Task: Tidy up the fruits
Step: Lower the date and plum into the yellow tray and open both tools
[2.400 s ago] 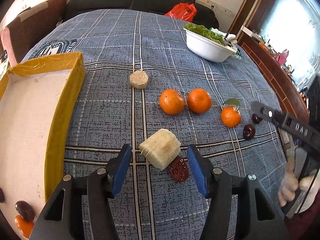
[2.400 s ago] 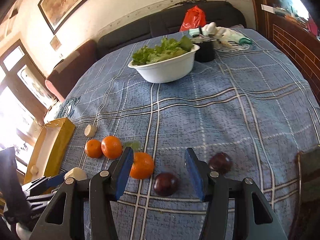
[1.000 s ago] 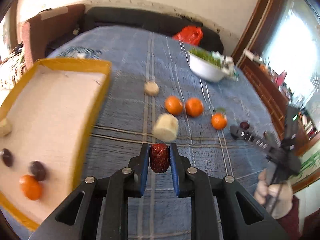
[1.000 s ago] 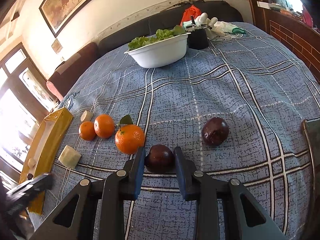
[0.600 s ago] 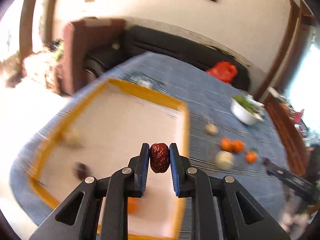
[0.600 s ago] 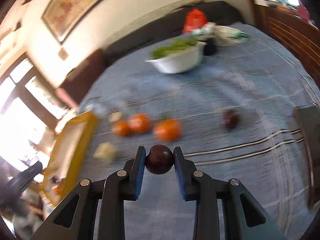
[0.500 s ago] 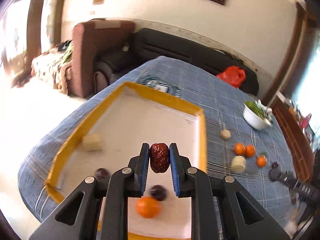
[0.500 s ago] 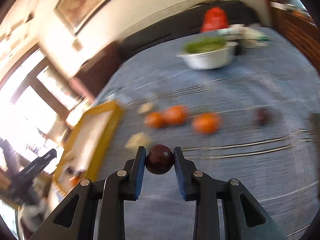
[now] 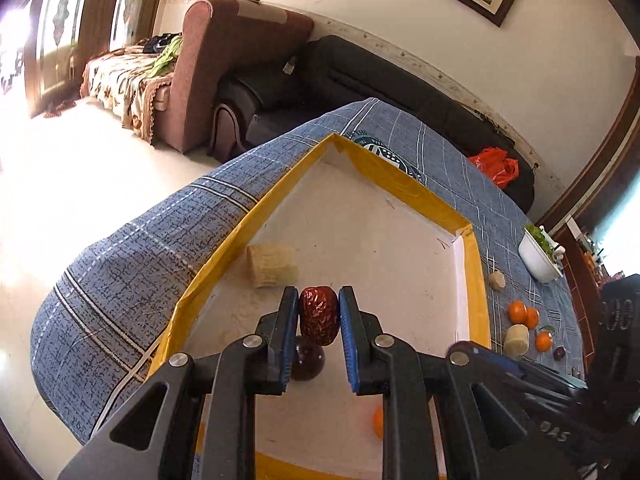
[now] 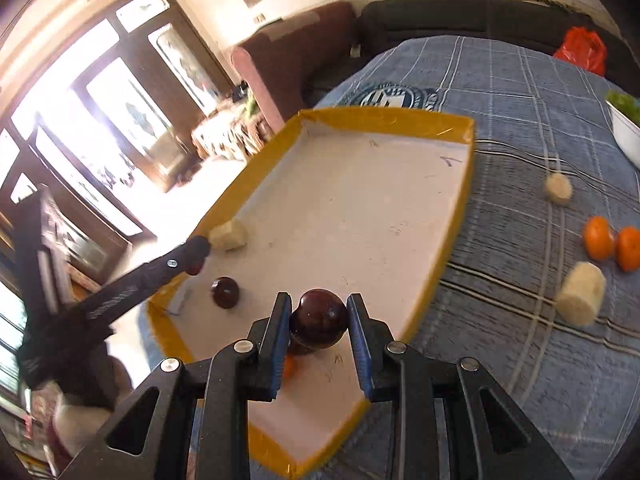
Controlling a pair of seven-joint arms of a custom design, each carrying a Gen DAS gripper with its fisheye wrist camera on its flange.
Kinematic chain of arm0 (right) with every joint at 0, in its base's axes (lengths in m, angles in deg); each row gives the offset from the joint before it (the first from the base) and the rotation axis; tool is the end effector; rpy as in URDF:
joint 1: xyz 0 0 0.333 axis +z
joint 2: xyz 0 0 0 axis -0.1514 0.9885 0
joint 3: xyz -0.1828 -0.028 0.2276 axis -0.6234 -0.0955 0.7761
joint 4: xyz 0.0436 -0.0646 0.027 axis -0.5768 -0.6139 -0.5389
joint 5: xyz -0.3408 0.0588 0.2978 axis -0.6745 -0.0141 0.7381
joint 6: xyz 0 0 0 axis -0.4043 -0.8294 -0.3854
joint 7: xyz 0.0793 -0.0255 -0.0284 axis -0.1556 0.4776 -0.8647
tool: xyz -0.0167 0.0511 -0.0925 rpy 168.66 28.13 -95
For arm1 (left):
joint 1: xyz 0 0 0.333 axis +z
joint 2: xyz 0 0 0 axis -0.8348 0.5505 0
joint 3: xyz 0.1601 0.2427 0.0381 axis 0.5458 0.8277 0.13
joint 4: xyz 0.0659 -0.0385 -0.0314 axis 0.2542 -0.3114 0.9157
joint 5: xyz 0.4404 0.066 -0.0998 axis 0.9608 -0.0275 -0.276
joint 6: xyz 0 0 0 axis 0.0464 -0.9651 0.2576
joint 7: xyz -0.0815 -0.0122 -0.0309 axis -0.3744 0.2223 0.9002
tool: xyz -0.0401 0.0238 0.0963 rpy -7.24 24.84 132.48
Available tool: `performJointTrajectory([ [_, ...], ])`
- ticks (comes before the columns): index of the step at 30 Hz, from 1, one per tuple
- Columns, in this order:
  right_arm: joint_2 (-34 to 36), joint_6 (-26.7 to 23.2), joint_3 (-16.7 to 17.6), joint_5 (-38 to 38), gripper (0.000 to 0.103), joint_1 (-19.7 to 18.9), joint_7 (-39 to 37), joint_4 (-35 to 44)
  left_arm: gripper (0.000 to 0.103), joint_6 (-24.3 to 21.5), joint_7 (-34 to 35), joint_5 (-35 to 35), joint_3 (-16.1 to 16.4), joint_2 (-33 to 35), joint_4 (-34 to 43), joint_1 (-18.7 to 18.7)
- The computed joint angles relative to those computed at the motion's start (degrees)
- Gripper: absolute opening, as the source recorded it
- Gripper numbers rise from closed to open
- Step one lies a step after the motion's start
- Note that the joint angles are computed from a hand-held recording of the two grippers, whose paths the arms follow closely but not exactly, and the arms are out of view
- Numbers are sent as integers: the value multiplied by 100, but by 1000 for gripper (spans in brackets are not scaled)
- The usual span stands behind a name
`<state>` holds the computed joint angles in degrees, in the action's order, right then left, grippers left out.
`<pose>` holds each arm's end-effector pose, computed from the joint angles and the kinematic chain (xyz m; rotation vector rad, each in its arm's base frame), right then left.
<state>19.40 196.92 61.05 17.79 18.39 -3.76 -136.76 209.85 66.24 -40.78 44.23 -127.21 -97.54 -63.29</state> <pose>0.4828 0.2753 0.5000 -2.1325 1.2051 0.0643 0.3822 -0.2133 0.4376 -2.2624 1.2304 -0.9497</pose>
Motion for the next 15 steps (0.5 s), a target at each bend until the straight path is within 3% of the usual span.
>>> performJointTrajectory([
  [6, 346, 233, 261, -530, 36, 5, 214, 207, 45, 351, 220, -325, 341, -298, -384, -223],
  [9, 290, 272, 235, -534, 44, 33, 226, 161, 53, 437, 298, -463, 352, -433, -458, -263],
  [12, 193, 304, 181, -526, 44, 19, 290, 120, 61, 423, 277, -569, 263, -625, -480, -283],
  [15, -91, 338, 11, -388, 47, -36, 258, -41, 77, 232, 169, -706, 210, -721, -392, -357],
])
